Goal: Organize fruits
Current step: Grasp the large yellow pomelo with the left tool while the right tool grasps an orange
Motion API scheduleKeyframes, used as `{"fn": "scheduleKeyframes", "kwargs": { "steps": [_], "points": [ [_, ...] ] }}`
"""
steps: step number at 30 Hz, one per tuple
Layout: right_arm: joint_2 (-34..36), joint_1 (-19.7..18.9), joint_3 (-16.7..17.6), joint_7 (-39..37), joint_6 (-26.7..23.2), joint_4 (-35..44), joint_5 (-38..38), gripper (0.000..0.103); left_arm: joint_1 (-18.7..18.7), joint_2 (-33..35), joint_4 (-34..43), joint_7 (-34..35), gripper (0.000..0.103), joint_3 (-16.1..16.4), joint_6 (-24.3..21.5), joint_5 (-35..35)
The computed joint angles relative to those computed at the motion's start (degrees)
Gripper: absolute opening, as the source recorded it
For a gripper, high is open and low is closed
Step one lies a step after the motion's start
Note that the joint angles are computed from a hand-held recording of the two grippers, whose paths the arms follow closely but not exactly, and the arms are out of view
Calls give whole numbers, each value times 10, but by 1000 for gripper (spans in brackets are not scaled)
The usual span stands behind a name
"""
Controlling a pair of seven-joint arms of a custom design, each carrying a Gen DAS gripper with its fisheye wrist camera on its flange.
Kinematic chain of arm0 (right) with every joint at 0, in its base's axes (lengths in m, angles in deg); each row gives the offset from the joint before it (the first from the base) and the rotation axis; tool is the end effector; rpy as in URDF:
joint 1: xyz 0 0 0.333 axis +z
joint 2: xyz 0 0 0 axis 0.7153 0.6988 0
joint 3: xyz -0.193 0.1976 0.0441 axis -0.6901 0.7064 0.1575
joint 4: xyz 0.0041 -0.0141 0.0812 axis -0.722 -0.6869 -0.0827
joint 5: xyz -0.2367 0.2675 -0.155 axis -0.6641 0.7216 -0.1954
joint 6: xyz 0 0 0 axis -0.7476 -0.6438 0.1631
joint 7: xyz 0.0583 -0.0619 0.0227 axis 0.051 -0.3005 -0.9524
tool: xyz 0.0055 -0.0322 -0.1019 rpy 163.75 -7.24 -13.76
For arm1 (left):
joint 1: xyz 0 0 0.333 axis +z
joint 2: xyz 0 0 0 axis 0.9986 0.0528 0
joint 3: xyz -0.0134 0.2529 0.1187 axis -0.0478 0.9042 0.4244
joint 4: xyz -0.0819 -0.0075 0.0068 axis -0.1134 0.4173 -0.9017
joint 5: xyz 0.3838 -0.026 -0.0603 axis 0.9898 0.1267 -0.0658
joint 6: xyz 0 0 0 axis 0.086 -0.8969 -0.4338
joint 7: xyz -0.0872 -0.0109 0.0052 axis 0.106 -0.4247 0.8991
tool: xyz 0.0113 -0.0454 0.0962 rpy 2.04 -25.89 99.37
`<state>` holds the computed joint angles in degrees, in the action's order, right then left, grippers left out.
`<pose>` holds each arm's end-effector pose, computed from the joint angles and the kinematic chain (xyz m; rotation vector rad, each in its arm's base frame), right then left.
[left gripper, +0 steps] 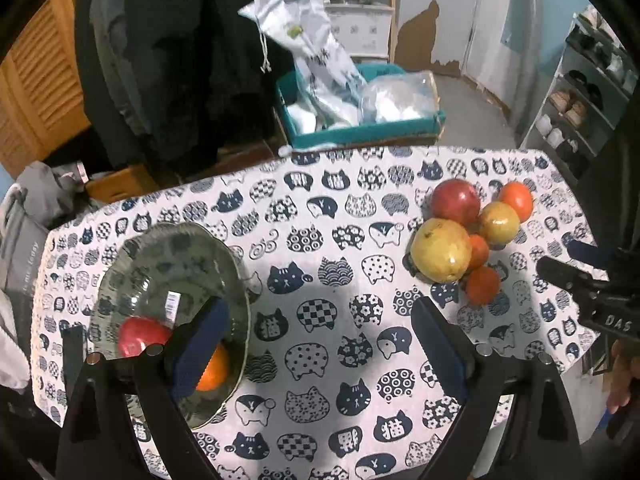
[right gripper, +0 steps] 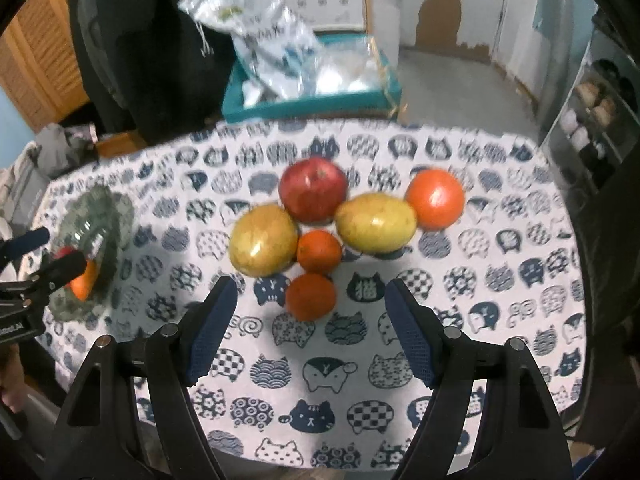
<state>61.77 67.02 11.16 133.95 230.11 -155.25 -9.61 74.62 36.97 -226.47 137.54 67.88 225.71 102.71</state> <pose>0.4358 0.2308 0.4799 -2.1093 1.6483 -0.2565 0.3954 -0.2268 0.4926 -1.9475 1.8703 -0.4677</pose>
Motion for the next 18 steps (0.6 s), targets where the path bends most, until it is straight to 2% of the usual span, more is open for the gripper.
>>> {"fn": "scheduleKeyframes", "kwargs": {
  "steps": [13, 18],
  "points": [
    [100, 6, -2, -32, -2, 23, 27, 77, 0, 85, 14, -13, 94, 3, 14, 13],
    [123, 7, -1, -53, 7, 25, 37, 67, -1, 110, 22, -15, 94, 7, 16, 16]
  ]
}}
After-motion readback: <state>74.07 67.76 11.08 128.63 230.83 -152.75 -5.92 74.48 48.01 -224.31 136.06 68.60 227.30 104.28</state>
